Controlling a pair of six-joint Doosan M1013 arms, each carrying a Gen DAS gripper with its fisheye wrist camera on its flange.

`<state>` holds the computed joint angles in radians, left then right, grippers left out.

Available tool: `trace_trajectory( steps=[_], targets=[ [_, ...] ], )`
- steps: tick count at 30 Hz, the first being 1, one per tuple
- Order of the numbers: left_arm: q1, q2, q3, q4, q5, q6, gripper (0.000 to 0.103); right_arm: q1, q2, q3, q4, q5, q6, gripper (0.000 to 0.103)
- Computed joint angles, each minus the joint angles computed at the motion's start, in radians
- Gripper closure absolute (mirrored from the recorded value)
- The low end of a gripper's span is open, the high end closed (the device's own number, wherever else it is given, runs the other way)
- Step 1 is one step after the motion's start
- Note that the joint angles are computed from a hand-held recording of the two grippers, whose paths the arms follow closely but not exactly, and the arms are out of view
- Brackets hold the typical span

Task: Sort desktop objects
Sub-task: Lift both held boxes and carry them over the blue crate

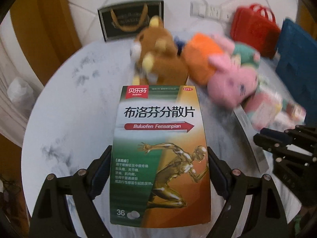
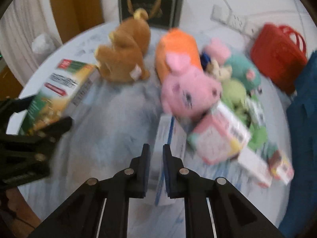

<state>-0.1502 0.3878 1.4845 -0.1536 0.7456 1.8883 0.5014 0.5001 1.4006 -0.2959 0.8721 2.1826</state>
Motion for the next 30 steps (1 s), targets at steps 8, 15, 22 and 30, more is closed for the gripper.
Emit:
trace_trajectory(
  steps=[8, 15, 22, 30],
  targets=[
    [0.015, 0.048, 0.009, -0.001, 0.027, -0.043, 0.016, -0.018, 0.009, 0.043, 0.066, -0.021, 0.004, 0.032],
    [-0.015, 0.045, 0.018, 0.049, -0.027, -0.061, 0.016, -0.043, 0.066, -0.012, 0.114, -0.019, -0.027, 0.02],
    [-0.021, 0.05, 0.006, 0.063, -0.022, -0.058, 0.016, -0.038, 0.122, -0.076, 0.09, 0.039, -0.051, 0.015],
    [-0.015, -0.006, 0.012, -0.017, -0.081, 0.027, 0.016, -0.011, 0.044, -0.034, -0.042, -0.032, 0.083, 0.03]
  ],
)
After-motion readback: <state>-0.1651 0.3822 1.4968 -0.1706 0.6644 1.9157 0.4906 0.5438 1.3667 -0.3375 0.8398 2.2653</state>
